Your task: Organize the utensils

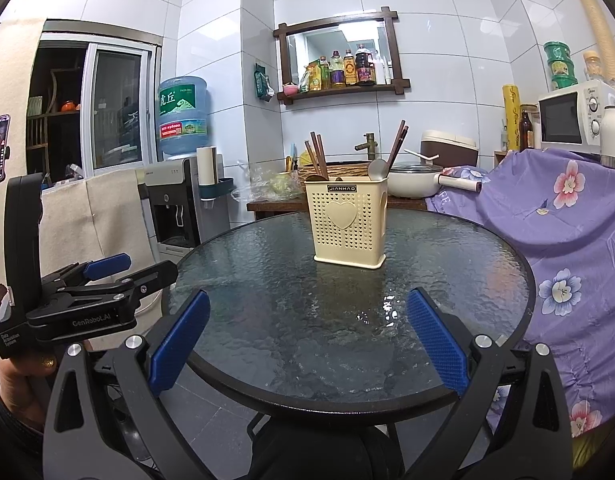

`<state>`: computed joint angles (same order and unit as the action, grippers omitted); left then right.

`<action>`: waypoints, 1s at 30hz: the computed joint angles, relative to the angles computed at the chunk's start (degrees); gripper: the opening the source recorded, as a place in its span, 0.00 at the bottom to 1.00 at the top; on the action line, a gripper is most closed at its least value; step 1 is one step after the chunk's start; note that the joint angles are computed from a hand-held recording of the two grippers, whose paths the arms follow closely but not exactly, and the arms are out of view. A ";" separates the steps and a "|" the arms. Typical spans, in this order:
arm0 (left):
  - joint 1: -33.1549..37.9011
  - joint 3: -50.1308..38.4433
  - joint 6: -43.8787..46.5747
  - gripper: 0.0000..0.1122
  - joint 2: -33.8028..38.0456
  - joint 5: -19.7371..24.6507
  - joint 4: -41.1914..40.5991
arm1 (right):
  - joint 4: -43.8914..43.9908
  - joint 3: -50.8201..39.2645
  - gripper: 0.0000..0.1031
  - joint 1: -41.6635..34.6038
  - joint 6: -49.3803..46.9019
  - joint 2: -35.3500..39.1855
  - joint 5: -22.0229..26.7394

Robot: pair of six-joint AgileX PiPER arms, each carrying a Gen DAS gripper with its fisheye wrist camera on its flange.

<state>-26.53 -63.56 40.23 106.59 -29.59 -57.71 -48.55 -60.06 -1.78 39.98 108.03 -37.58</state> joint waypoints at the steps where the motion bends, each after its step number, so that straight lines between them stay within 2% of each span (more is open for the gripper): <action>1: 0.03 -0.08 0.10 0.86 0.03 0.10 -0.10 | 0.01 -0.07 0.94 0.09 0.03 -0.04 0.15; 30: 0.03 -0.03 0.59 0.86 -0.05 0.28 -0.33 | -0.81 -0.41 0.94 0.07 1.08 -0.09 0.60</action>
